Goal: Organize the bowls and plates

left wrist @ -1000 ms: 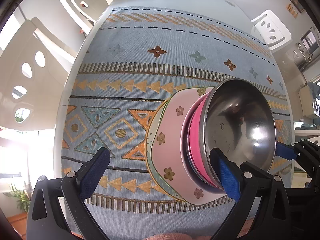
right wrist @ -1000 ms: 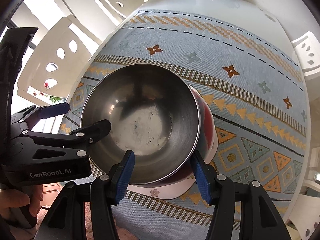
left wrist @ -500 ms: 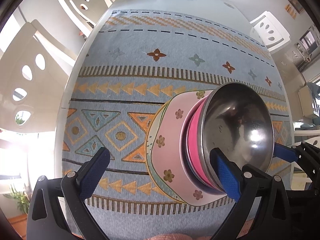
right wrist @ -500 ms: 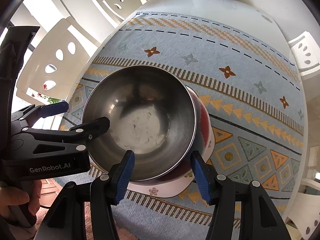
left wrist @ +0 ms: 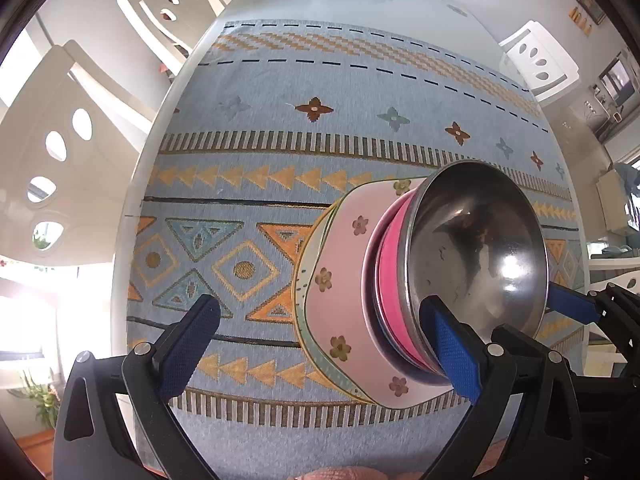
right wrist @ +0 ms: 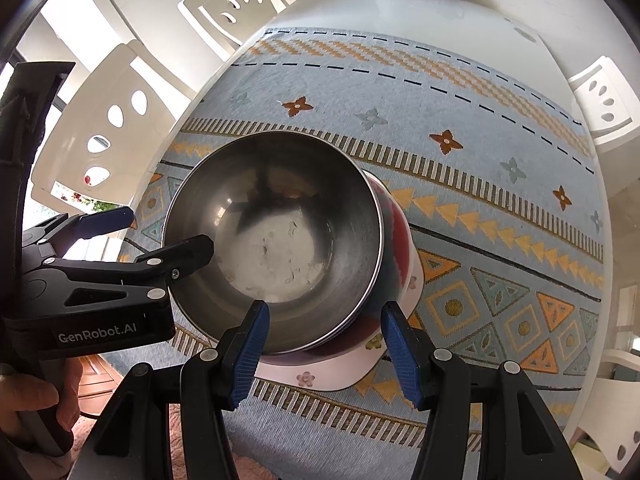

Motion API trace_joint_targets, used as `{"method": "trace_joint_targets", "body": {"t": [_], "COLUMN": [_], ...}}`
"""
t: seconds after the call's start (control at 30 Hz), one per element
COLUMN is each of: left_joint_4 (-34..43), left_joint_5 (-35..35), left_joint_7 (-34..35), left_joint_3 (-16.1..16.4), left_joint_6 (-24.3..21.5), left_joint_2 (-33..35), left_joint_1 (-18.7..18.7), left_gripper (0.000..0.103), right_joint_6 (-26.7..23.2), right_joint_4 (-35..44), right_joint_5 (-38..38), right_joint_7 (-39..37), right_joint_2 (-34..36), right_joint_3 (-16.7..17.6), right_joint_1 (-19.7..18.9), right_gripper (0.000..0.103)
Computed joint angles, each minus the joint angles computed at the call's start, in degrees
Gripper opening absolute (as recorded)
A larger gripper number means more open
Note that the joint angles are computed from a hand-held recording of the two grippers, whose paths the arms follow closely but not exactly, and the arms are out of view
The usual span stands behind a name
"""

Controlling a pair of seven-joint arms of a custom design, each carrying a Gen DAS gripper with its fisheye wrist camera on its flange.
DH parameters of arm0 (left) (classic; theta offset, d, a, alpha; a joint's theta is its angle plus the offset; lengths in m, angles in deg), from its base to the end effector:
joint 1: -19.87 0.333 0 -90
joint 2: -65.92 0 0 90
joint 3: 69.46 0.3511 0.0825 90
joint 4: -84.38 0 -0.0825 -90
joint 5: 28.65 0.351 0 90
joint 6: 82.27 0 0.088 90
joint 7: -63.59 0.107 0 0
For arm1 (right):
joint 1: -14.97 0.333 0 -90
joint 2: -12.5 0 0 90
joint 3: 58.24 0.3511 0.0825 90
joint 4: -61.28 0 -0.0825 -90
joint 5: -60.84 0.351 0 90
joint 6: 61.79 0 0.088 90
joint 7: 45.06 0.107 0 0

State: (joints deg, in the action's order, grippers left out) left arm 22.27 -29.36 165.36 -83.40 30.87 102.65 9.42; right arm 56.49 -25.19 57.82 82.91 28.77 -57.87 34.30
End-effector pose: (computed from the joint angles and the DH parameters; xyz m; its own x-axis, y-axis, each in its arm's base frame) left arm 0.7017 -0.2509 0.5195 -0.5421 -0.8343 0.1004 -0.8193 0.4982 -0.2838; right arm 0.6146 0.2165 0.5705 -0.2791 -0.9520 -0.1254 -0.9222 0.3022 -0.2412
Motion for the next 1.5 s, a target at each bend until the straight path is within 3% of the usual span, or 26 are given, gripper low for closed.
{"method": "trace_joint_targets", "body": {"t": [1.5], "left_joint_4": [-0.88], "left_joint_5": [-0.02], "left_joint_7": [2.2], "left_joint_3": [-0.22], "left_joint_6": [1.1], "left_joint_2": [-0.54], "left_joint_1": [0.23], "left_gripper": [0.1], "right_joint_6": [-0.32], "right_joint_4": [0.32], "right_joint_5": [0.33], "right_joint_7": [-0.23], "right_joint_2": [0.44], "right_joint_3": [-0.08], "right_joint_1": [-0.09], "right_gripper": [0.056]}}
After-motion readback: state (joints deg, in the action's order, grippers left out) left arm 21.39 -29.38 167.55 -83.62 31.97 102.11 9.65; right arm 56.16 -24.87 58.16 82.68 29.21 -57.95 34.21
